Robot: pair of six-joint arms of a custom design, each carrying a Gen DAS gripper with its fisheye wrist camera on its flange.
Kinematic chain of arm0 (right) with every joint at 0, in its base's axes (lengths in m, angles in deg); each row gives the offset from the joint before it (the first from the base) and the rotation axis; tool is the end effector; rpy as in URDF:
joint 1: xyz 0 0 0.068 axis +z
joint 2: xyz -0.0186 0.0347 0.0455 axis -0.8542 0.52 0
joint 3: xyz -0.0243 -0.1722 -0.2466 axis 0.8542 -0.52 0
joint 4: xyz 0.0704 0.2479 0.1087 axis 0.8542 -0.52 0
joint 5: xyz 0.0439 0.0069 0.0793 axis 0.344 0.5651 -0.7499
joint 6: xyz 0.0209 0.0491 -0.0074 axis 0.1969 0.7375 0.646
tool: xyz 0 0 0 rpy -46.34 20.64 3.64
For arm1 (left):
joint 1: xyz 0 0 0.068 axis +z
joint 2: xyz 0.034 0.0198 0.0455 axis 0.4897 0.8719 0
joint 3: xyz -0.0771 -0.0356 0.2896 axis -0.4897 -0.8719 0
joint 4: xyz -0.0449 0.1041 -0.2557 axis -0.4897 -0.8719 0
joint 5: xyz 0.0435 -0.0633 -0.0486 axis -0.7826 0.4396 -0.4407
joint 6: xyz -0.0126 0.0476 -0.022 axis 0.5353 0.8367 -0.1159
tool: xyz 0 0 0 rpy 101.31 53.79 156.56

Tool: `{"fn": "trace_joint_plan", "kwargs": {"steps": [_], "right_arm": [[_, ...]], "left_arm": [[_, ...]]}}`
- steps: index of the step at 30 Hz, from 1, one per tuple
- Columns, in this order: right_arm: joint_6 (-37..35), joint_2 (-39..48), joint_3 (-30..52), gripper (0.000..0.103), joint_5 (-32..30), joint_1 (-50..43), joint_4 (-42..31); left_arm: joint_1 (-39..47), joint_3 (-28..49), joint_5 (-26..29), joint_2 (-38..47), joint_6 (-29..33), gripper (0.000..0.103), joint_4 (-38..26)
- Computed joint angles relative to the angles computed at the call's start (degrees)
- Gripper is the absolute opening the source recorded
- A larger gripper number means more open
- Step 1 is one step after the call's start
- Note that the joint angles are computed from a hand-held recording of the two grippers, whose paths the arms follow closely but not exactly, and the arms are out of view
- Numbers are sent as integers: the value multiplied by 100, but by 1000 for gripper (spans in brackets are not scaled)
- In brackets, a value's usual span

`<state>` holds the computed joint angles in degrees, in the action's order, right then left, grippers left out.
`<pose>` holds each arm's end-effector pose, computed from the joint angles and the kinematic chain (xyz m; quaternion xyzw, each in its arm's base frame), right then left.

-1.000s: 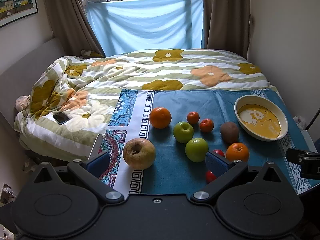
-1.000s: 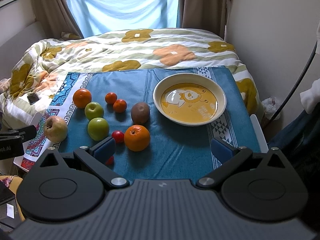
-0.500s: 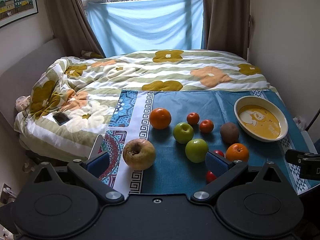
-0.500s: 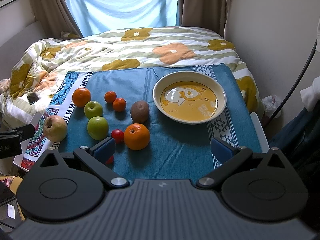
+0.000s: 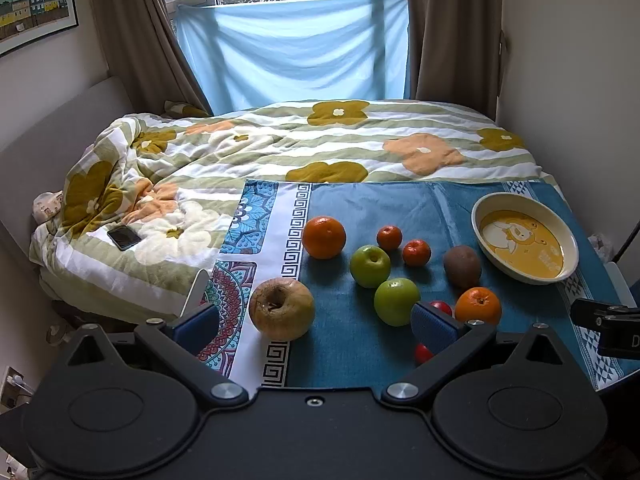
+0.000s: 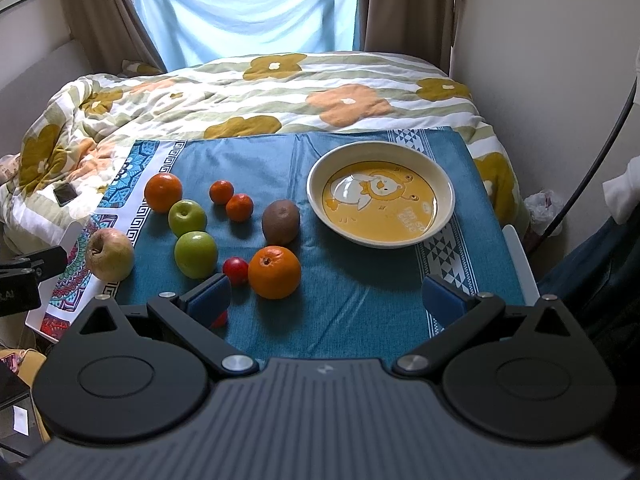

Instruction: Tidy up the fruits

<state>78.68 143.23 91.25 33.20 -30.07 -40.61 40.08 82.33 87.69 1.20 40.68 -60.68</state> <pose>0.2748 0.1355 0.1944 0.0465 0.9285 0.0019 0.3685 0.2899 0.0518 0.2004 0.0331 0.9171 0.0403 0.3952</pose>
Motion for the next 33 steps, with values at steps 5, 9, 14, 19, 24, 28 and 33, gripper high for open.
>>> {"fn": "trace_joint_plan", "kwargs": {"steps": [5,9,14,19,24,28,33], "right_arm": [[2,8,15,103,2,7,-8],[-2,14,16,103,0,5,-2],[-1,129,139,103,-16,-98,-74],[8,427,374,103,63,-55,-180],[74,722,389,103,-93,-41,59],[28,1063,477,103,-147,2,232],[-160,1584,608,103,-236,-1,587]], "left_arm": [[-10,1,-12,1,-6,103,-5],[-1,-4,5,6,-7,103,28],[171,156,116,124,64,103,-53],[301,326,260,426,74,103,-11],[385,443,314,821,141,103,151],[419,621,253,1282,219,103,264],[465,896,187,1969,302,103,463]]}}
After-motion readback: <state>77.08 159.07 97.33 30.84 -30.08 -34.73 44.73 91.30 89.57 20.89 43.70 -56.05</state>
